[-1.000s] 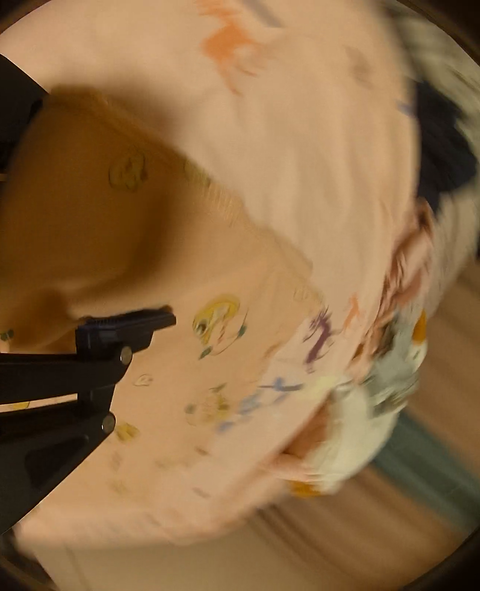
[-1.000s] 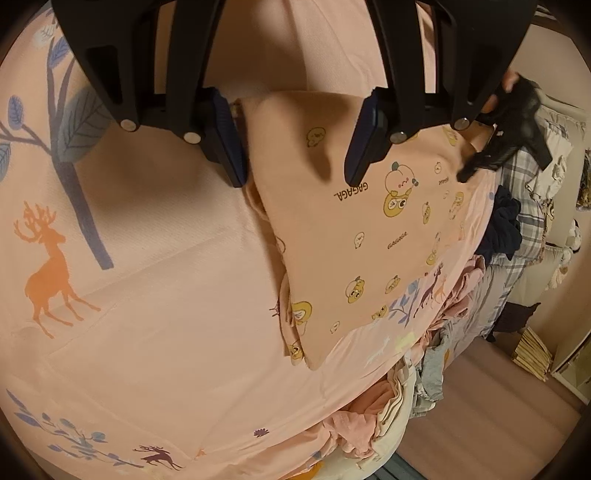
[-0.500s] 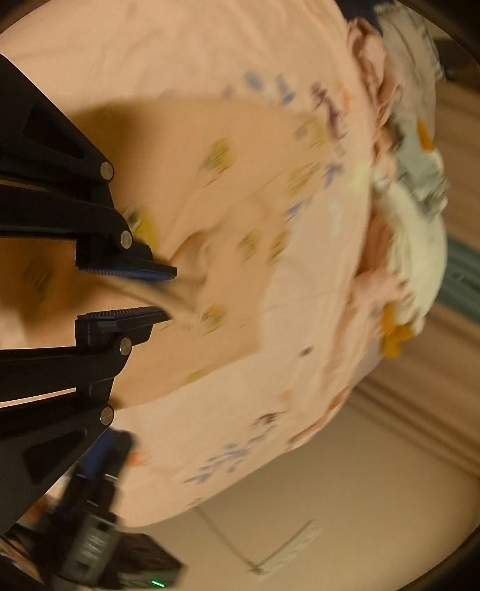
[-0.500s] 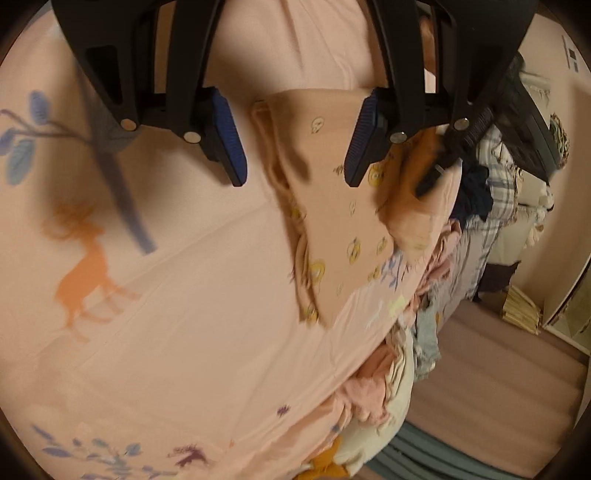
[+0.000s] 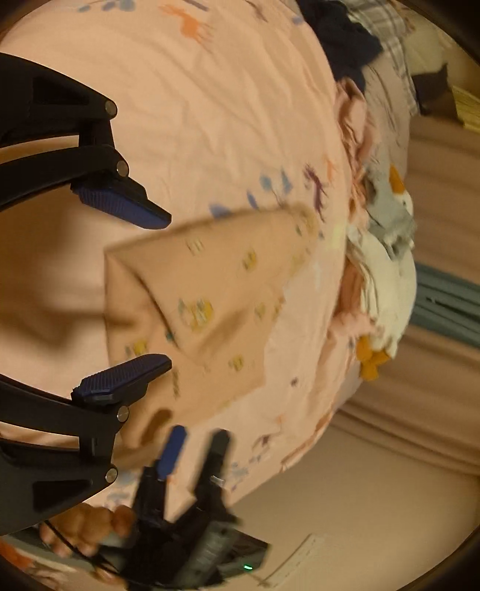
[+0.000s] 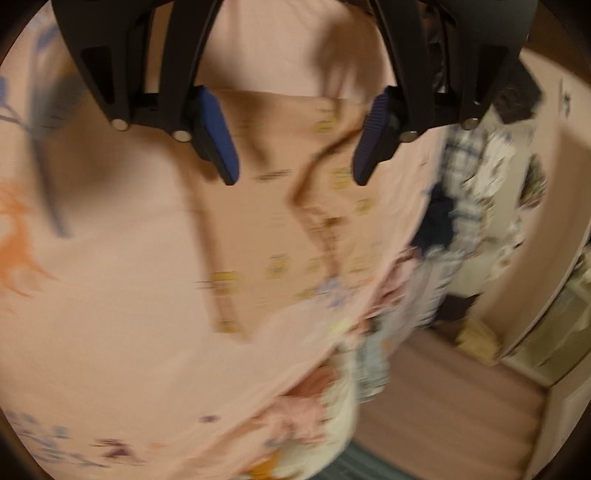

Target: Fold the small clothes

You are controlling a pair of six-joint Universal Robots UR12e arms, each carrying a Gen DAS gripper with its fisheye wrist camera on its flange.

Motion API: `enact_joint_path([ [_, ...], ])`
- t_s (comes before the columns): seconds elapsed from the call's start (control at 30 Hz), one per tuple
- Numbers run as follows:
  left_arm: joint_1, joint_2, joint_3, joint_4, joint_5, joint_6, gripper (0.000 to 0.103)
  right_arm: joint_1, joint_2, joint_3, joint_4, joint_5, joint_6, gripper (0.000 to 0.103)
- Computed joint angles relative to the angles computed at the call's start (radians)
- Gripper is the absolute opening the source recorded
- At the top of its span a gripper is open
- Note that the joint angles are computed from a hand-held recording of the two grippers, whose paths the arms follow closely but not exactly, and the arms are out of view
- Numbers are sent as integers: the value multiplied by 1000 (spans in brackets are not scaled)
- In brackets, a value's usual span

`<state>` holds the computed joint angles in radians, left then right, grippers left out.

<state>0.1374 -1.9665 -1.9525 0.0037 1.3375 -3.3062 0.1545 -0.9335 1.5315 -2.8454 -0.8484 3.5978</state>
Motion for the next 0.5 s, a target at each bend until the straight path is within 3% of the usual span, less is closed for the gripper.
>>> enact_joint_path([
  [0.13, 21, -15, 13, -79, -42, -34, 69, 16, 63, -74, 21, 122, 46, 70],
  [0.2, 35, -22, 14, -82, -100, -57, 69, 30, 88, -116, 87, 124, 45, 69],
  [0.27, 58, -31, 16, -94, -220, -73, 68, 52, 109, -161, 182, 77, 22, 67],
  [0.3, 61, -33, 15, -97, -243, -75, 68, 59, 119, -175, 209, 64, 23, 66],
  [0.4, 50, -42, 26, -104, -222, -55, 67, 65, 142, -186, 123, 79, 112, 58],
  [0.47, 45, -47, 28, -92, -213, -61, 67, 65, 156, -194, 67, 99, 150, 24],
  [0.5, 44, -48, 27, -87, -208, -66, 66, 64, 159, -195, 54, 102, 149, 15],
])
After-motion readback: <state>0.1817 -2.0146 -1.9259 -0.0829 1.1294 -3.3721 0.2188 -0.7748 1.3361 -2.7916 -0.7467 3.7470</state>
